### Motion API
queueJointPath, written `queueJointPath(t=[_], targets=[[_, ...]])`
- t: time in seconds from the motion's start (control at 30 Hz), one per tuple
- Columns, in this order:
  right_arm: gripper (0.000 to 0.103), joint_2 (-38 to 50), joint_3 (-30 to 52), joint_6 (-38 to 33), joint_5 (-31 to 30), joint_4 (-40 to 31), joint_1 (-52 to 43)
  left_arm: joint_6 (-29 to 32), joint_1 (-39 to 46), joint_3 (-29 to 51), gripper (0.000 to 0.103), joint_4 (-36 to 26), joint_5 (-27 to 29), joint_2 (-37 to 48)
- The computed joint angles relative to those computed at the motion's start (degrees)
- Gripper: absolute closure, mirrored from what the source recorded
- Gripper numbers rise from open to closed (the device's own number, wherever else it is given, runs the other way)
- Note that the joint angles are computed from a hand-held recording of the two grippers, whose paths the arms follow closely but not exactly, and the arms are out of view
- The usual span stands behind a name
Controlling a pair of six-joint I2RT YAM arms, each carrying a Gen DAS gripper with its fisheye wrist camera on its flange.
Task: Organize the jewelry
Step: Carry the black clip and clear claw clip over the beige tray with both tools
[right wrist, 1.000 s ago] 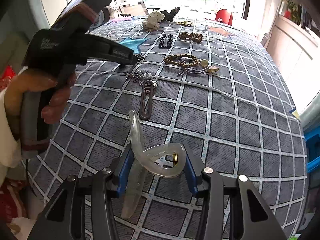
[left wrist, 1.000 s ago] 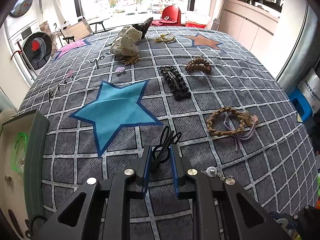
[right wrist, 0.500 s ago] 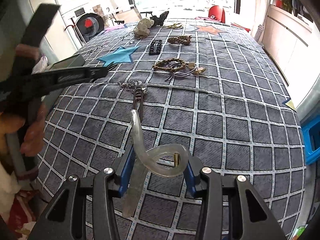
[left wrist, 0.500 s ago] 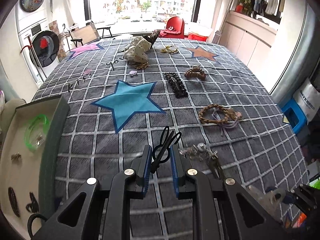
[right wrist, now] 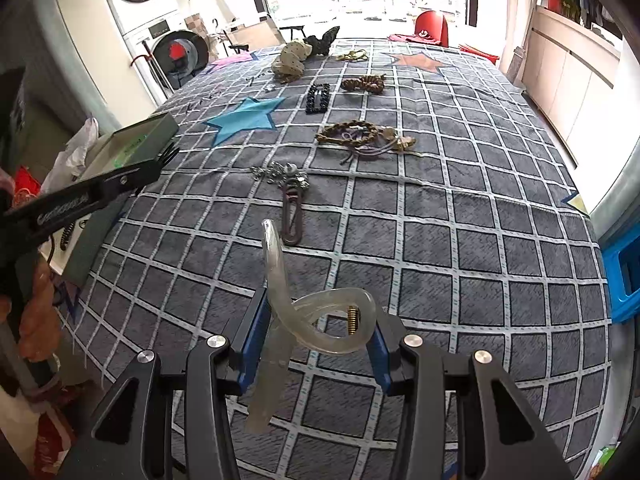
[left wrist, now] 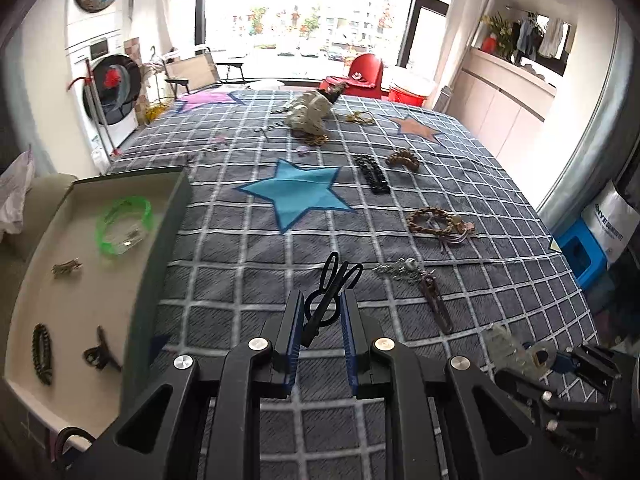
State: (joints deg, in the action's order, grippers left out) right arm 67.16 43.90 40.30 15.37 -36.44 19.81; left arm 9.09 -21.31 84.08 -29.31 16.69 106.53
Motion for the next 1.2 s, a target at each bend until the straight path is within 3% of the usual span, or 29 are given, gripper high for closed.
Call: queueJointPath(t=[0.53, 1.0, 1.2], targets=[[0.054, 7.7, 11.8, -1.6, 2.0, -1.5, 4.1, 1.5, 11.5, -4.9, 0.082, 0.9, 6.0, -7.5], [0.054, 25.8, 34.4, -8.4, -0.1, -1.0, 7.5, 3.1, 22.8, 0.5, 0.082, 1.5, 7.5, -3.2], [0.054, 36.0, 46.8, -10.9, -3.5, -2.4, 8.3, 3.0, 26.3, 4.6, 0.082, 1.0, 7.2, 1.3]])
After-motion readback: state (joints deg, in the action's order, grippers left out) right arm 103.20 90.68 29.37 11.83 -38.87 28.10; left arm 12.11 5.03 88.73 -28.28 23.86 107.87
